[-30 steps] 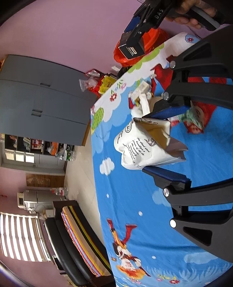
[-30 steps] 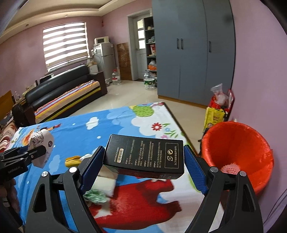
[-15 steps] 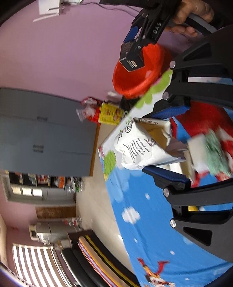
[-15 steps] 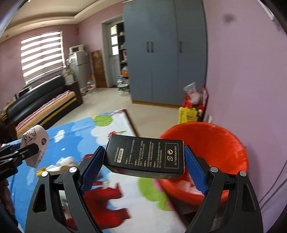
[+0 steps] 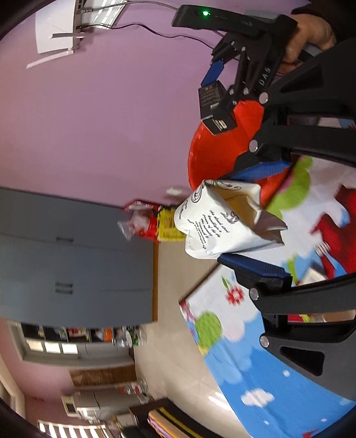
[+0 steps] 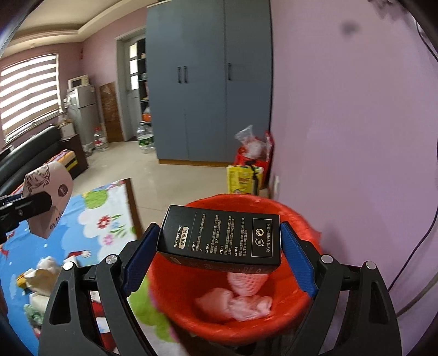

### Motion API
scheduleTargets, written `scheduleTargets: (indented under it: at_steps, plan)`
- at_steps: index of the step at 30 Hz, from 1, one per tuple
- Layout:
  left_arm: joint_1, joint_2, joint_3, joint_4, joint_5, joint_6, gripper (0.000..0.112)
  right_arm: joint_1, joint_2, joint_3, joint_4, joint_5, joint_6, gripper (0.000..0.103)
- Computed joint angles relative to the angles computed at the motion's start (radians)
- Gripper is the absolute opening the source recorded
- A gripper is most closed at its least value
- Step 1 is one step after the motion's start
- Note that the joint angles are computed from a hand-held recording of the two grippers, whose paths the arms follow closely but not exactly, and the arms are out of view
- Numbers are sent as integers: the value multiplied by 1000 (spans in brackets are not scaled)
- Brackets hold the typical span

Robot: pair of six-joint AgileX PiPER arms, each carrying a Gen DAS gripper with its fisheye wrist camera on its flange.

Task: Collect trash
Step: 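Carry paper and black box over the bucket and open both tools, then move both open tools back over the remaining trash on the bed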

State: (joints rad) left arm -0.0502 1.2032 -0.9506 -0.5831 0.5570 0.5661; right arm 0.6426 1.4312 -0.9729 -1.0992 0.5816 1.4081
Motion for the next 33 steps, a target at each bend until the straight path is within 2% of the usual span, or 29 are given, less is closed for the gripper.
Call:
scheduleTargets:
  at_steps: [11,15,17,20,26,33]
  plan:
    - [-151,244,-180,-39,-37,-19,50,-113,36,-2,-15,-38,-19,82]
    - [-170,302,-242,-76,-9,-4,51,-150,39,-3,9,-68,-47,83]
    - [-174,330,-272,-79,-4,-12,59,-162,42,-6,22,-74,-64,85]
    - [-155,351,-299,-121,22,11,59,-167,39,-4,34,-81,-75,85]
    - [-92,299,-256,-110,16,-6,59,-145,31,-14,63,-81,-98,85]
    - [48,108,-80,-128,18,36,59,-41,8,-19,66,-56,-76,85]
